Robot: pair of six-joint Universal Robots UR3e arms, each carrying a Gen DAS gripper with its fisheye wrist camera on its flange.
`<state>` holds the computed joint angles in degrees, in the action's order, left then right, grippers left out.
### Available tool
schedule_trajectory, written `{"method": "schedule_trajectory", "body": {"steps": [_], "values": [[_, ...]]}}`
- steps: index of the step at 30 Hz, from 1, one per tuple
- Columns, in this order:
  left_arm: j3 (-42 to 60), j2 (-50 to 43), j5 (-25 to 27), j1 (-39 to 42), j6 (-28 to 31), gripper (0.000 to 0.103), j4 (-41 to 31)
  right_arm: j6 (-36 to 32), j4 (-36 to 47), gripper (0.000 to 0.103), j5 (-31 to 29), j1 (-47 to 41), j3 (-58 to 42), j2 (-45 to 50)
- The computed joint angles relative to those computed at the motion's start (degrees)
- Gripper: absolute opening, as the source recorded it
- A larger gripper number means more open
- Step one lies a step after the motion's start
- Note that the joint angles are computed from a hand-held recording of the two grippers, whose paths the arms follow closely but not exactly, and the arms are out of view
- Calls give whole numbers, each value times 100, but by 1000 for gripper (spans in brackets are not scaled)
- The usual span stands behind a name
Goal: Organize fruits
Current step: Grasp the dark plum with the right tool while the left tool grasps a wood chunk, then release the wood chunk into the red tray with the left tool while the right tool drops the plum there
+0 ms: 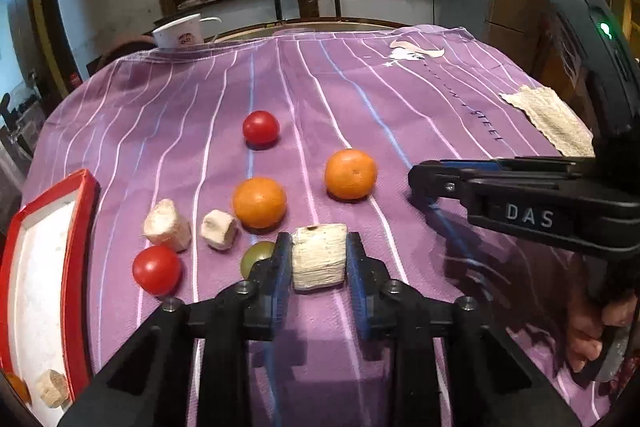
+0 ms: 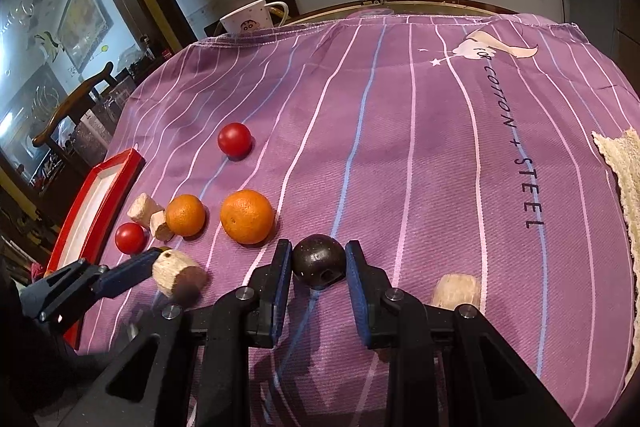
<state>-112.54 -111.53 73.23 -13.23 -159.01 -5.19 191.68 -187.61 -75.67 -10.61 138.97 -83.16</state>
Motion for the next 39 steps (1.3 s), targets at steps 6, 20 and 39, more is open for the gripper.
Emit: {"method": "schedule_trajectory", "body": {"steps": [6, 20, 39], "values": [[-715, 702, -299, 440, -151, 26, 111, 60, -310, 30, 16, 64, 114, -48], [-1488, 3361, -2094, 4656, 1026, 26, -2615, 811, 646, 30, 614, 1713, -1380, -229], [1739, 122, -1751, 5018, 211, 40, -4155, 687, 5300, 30, -995, 4209, -10539, 5600]]}}
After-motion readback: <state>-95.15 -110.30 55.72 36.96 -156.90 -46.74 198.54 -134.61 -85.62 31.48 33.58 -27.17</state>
